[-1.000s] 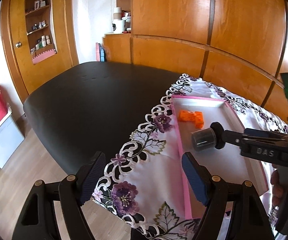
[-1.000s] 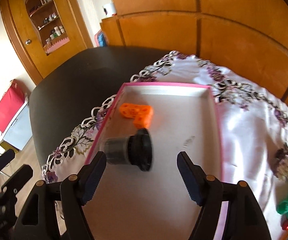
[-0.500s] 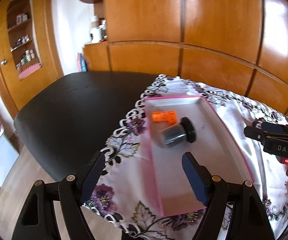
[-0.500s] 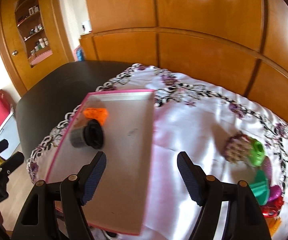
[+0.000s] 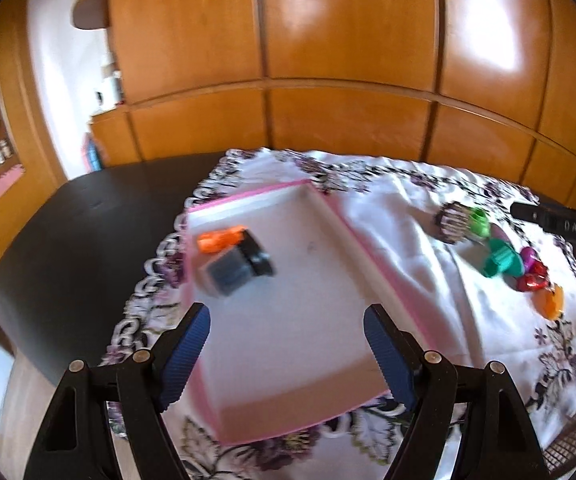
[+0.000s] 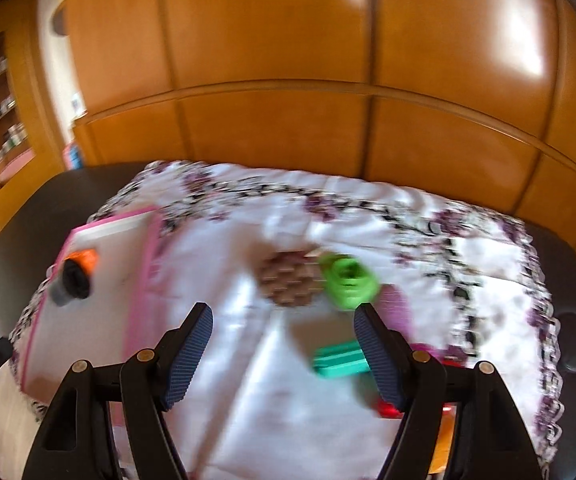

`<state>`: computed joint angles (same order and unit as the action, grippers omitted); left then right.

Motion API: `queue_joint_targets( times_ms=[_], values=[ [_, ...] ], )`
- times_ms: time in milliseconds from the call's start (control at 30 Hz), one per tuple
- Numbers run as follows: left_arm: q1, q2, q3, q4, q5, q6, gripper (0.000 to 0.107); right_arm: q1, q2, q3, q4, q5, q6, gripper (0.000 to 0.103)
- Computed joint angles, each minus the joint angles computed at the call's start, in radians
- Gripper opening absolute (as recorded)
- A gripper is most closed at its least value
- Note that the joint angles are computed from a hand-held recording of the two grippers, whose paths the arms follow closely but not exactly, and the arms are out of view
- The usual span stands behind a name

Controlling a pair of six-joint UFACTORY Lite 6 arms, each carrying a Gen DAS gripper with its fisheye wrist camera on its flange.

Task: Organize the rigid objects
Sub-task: 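Reach to the toys and grasp the brown spiky ball with the left gripper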

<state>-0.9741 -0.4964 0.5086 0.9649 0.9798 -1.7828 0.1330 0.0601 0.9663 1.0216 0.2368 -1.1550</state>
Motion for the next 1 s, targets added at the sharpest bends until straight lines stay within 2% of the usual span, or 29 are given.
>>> queue_joint_targets(
  times_ms=[167, 233, 300, 367, 467, 633, 833, 1000],
  values=[
    [0.073, 0.112, 0.059, -0.027, -0.159, 0.058, 0.080, -0.167, 0.054, 0.023, 0.196, -0.021, -0.211, 0.074],
    [0.104, 0.155, 0.083, -0.045, -0.234, 0.081, 0.080, -0.222, 0.090, 0.031, 0.353, -0.043, -0.352, 0.074],
    [0.126, 0.207, 0.117, -0.057, -0.289, 0.111, 0.080, -0.272, 0.145, 0.056, 0.399, -0.039, -0.354, 0.074],
    [0.144, 0.256, 0.149, -0.066, -0.333, 0.134, 0.080, -0.296, 0.197, 0.097, 0.320, -0.031, -0.263, 0.074],
    [0.172, 0.353, 0.221, -0.082, -0.377, 0.178, 0.080, -0.326, 0.206, 0.115, 0.355, 0.009, -0.275, 0.074],
    [0.237, 0.527, 0.391, -0.113, -0.464, 0.289, 0.080, -0.338, 0.223, 0.141, 0.238, 0.056, -0.144, 0.074],
    [0.313, 0.759, 0.649, -0.155, -0.557, 0.431, 0.093, -0.346, 0.241, 0.163, 0.199, 0.080, -0.098, 0.074],
    [0.358, 0.968, 0.886, -0.284, -0.575, 0.632, 0.101, -0.344, 0.255, 0.179, 0.162, 0.099, -0.055, 0.074]
  ],
)
